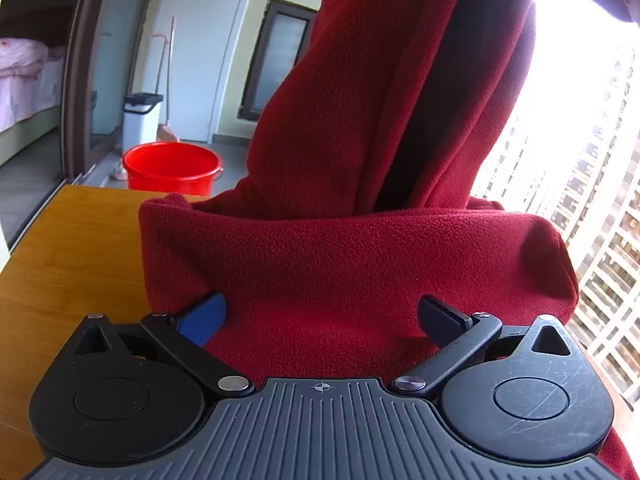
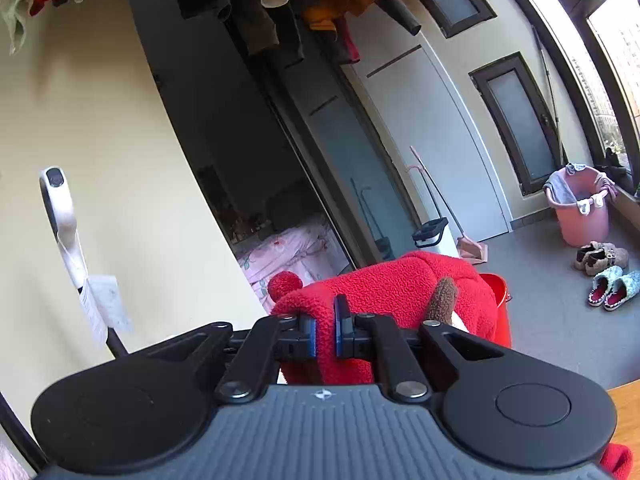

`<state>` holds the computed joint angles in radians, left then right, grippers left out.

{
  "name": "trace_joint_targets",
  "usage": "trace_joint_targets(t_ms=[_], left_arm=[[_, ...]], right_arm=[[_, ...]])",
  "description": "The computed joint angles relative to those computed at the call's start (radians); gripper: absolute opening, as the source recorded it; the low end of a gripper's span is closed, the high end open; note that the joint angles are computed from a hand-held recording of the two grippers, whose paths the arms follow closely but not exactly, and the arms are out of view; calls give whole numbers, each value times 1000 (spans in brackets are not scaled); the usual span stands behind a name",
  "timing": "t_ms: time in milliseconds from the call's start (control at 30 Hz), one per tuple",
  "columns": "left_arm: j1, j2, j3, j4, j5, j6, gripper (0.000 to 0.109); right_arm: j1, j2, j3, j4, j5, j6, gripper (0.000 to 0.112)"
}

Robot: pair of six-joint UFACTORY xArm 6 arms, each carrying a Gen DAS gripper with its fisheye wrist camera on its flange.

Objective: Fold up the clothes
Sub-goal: 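Grasp the red hood with the right gripper and lift it up, then fold the hood down over the folded jacket body with the right gripper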

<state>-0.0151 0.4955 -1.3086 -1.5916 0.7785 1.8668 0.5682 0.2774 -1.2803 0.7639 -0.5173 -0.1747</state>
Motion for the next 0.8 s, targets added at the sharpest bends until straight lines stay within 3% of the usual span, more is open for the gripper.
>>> trace_joint_targets(t_ms=[133,233,333,400,500,567,633,733,800], left_arm=[[14,16,-21,12,27,-34,103],[43,41,-56,38,92,-88,103],[116,63,-101,91,237,-179,103],[170,60,-104,82,331,-210,103],[219,26,-71,52,398,-238,103],[225,-6,-40,56,405,-241,103],[215,-36,-4,68,390,-216,103],[177,-69,52,94,325,-174,103],[140,-74,78,106,244,-164,103]], right_arm=[[68,21,-9,286,-14,-213,9],[77,5,99,235,-49,-35,9],[95,-14,220,139,-81,150,9],[126,-12,272,123,-110,181,9],[152,15,346,38,-129,339,9],[149,47,393,-63,-137,534,9],[157,77,411,-85,-138,618,9],[208,88,415,39,-140,495,9],[253,73,414,163,-154,319,9]])
